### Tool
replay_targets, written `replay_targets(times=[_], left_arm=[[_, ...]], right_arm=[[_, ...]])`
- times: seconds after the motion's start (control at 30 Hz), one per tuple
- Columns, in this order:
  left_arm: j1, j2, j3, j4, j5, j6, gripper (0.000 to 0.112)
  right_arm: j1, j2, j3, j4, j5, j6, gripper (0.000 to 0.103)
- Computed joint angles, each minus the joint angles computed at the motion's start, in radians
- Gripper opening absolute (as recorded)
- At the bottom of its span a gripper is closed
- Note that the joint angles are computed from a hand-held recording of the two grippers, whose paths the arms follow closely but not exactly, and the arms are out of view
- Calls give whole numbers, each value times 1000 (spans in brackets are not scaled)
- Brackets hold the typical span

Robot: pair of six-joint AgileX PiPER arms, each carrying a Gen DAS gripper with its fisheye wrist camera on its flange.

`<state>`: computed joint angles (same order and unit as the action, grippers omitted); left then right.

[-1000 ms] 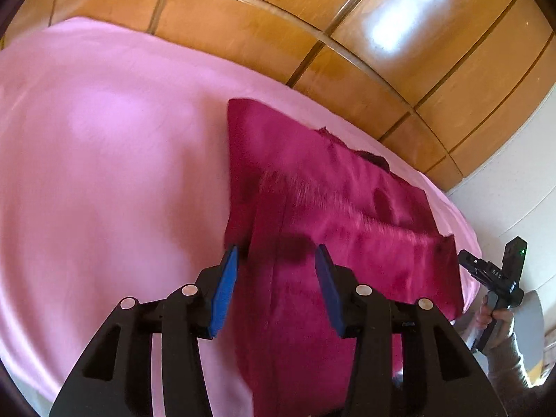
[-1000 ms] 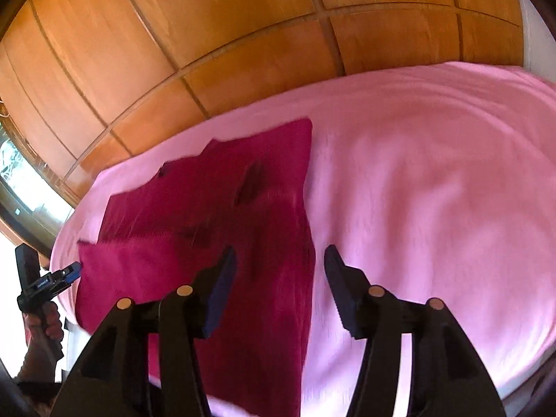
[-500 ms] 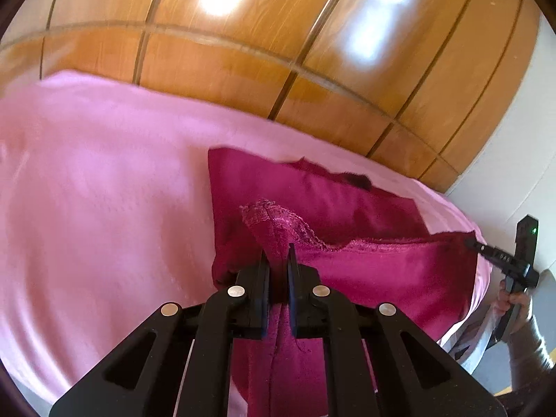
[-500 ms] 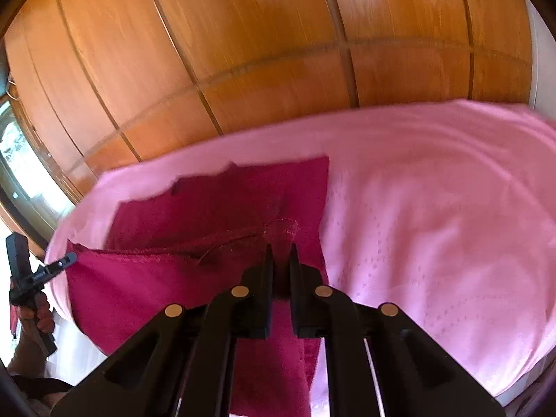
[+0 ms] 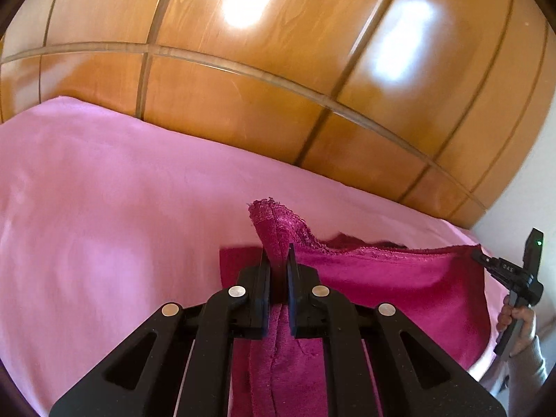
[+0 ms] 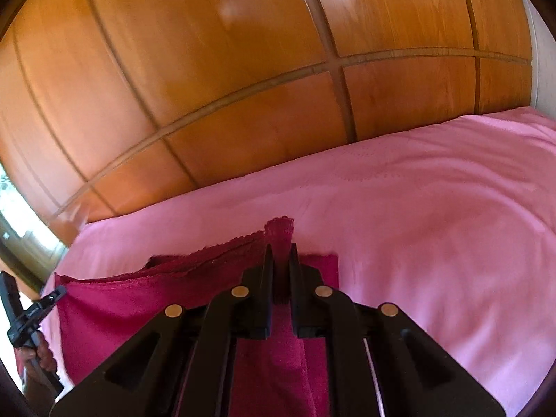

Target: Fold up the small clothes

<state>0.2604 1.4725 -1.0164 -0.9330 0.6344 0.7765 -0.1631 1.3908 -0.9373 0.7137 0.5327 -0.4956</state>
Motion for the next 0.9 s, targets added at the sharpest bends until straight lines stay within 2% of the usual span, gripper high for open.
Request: replay_targets(times=[0.13,0.23,0.3,0.43,0.47,0.5,0.57,0.6,0.7,0.77,0.9], left_arm=[[-59,126,-99,108,-58,-131,6],[-93,199,-141,211,-95,-244,6],[-126,253,-167,334,-132,-356,6],[-164,317,-209,486,-132,-508,7],[-166,314,-215,501,-123,-523,7],[-165,299,-211,503,-117,-522,7],[-166,256,-192,550,-118,-567,21],[-165,223,-164,564,-132,-579,21],[-143,84,-47,470,-169,-462,21],[-125,-12,43,357,-159,-339,21],[-139,-230,252,211,-136,-146,21]], right_arm=[[73,134,-71,-169,-74,187,6],[90,220,-103,-282,-96,294,6],[99,264,-115,-346,-111,350,6],[95,300,-128,-348,-107,347,7],[95,296,-131,-354,-101,352,13],[91,281,-128,-353,-95,347,18],[71,232,-97,-303,-94,276,30],[57,186,-69,-261,-85,218,32],[10,43,25,-115,-41,26,33],[-32,-80,103,-26,30,-99,33],[-44,-267,238,41,153,-197,34]])
